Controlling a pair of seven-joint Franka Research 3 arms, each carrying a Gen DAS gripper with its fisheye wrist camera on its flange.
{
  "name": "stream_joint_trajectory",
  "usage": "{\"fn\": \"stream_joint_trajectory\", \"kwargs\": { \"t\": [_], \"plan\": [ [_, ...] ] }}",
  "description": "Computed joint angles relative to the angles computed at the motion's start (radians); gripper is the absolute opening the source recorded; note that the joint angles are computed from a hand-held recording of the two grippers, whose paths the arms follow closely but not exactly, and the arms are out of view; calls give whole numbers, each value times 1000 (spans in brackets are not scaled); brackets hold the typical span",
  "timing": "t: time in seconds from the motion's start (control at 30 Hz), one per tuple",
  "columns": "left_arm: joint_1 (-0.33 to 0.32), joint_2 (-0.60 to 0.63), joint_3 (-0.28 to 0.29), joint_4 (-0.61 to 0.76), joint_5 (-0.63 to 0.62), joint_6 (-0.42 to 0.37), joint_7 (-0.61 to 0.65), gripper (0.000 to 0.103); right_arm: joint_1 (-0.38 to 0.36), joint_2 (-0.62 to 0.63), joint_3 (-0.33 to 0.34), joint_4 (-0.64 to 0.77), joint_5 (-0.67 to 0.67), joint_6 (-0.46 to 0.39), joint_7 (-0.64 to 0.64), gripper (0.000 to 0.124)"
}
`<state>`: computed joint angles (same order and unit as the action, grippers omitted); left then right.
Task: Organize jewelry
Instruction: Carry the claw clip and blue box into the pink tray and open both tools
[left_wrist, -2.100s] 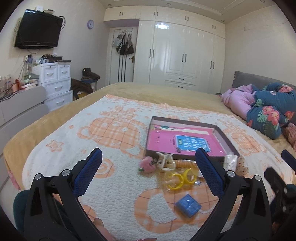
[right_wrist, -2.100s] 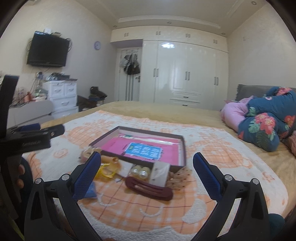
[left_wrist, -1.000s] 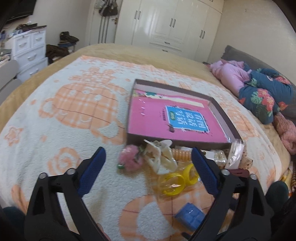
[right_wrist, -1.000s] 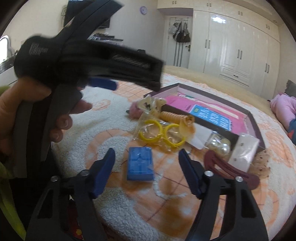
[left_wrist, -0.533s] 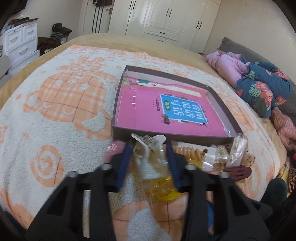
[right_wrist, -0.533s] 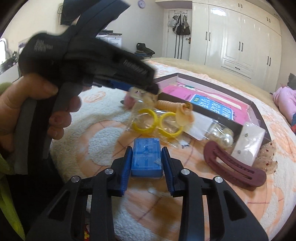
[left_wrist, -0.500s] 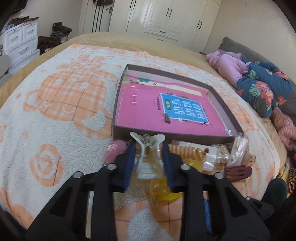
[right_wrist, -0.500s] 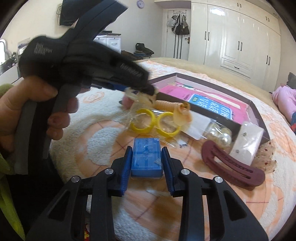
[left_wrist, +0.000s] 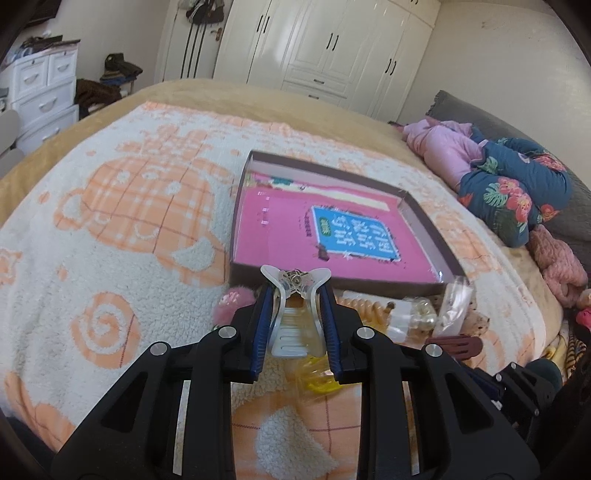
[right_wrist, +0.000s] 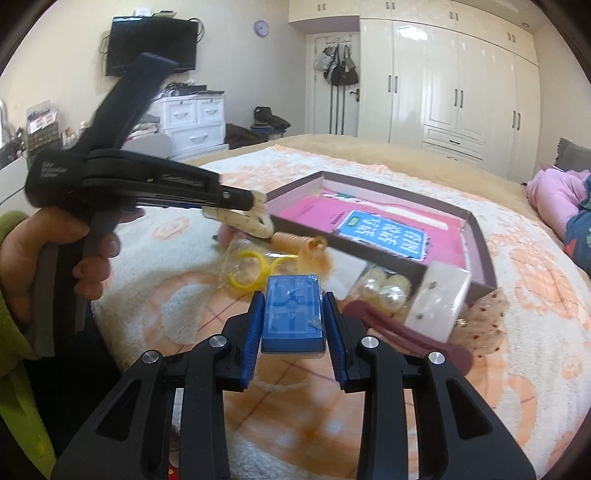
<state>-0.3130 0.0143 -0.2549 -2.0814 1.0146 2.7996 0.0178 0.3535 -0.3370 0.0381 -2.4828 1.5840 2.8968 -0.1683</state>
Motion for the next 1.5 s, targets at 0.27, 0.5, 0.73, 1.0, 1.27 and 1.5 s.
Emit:
{"fn": "stream_joint_trajectory", "kwargs": {
  "t": [0.27, 0.5, 0.73, 1.0, 1.27, 1.5],
  "plan": [
    [-13, 19, -1, 59, 38, -20, 7, 19, -38, 10, -15, 58, 57, 32, -14, 31],
    [-24, 62, 16, 135, 69, -33, 7, 19, -80, 63, -24, 140, 24, 45, 38, 31],
    [-42, 133, 42, 235, 68, -39, 35, 19, -97, 135, -47, 222, -35, 55, 84, 31],
    [-76, 228, 85, 335, 46, -28, 79, 19, -115, 240, -36, 321, -90, 90, 124, 31],
    [-89, 295, 112, 363, -58, -3, 185, 19, -134, 358, -14, 426, -263, 94, 305, 31],
    [-100, 321, 130, 369, -113, 15, 245, 19, -161, 437, 11, 482, -447, 87, 473, 31]
  ]
}}
